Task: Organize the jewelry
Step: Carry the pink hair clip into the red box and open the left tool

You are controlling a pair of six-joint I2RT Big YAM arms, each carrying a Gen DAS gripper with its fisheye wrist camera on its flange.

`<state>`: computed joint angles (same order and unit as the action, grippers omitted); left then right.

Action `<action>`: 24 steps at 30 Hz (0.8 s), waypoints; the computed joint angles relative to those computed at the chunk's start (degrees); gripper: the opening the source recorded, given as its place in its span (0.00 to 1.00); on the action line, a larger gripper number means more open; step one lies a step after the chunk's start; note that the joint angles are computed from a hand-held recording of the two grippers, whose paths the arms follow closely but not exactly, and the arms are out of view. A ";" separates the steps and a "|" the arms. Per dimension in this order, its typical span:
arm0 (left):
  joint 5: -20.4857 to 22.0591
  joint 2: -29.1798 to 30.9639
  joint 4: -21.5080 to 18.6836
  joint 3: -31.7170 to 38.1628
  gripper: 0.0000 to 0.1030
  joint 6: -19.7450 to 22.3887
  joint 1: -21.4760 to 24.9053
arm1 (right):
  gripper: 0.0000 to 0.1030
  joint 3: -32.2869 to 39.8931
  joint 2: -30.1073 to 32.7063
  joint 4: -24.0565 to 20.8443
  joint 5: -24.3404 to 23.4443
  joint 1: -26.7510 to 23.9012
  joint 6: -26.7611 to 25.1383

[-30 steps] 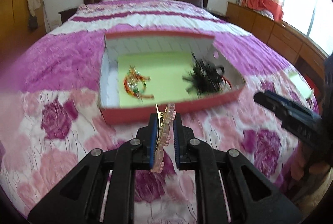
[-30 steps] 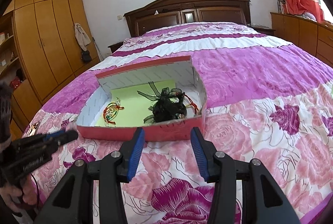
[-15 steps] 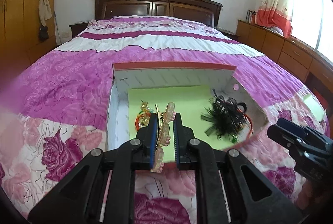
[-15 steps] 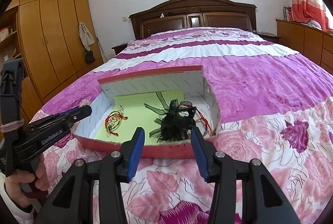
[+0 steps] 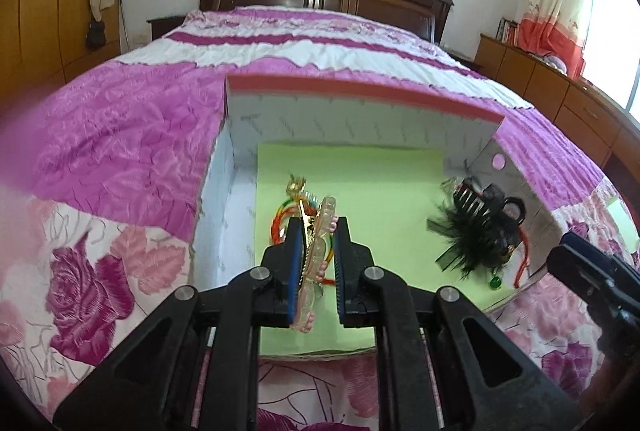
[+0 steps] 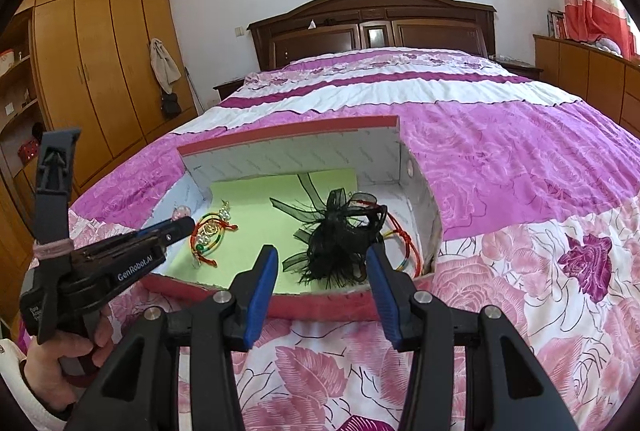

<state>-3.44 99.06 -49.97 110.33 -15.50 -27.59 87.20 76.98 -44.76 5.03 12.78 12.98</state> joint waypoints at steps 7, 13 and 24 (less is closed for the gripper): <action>0.30 0.20 -1.19 0.35 0.11 -0.23 -0.08 | 0.48 -0.37 -0.03 0.06 0.01 -0.08 0.30; -1.20 -1.89 0.47 -1.96 0.31 0.84 -0.93 | 0.51 -1.25 -0.68 1.16 -0.07 -0.11 0.27; -3.80 -7.65 4.63 -8.73 0.44 1.34 -1.92 | 0.66 -4.63 -3.89 3.04 0.91 0.89 1.51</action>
<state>-7.24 91.41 -45.34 101.60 -14.16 -29.51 82.57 73.09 -41.72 5.94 13.66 14.49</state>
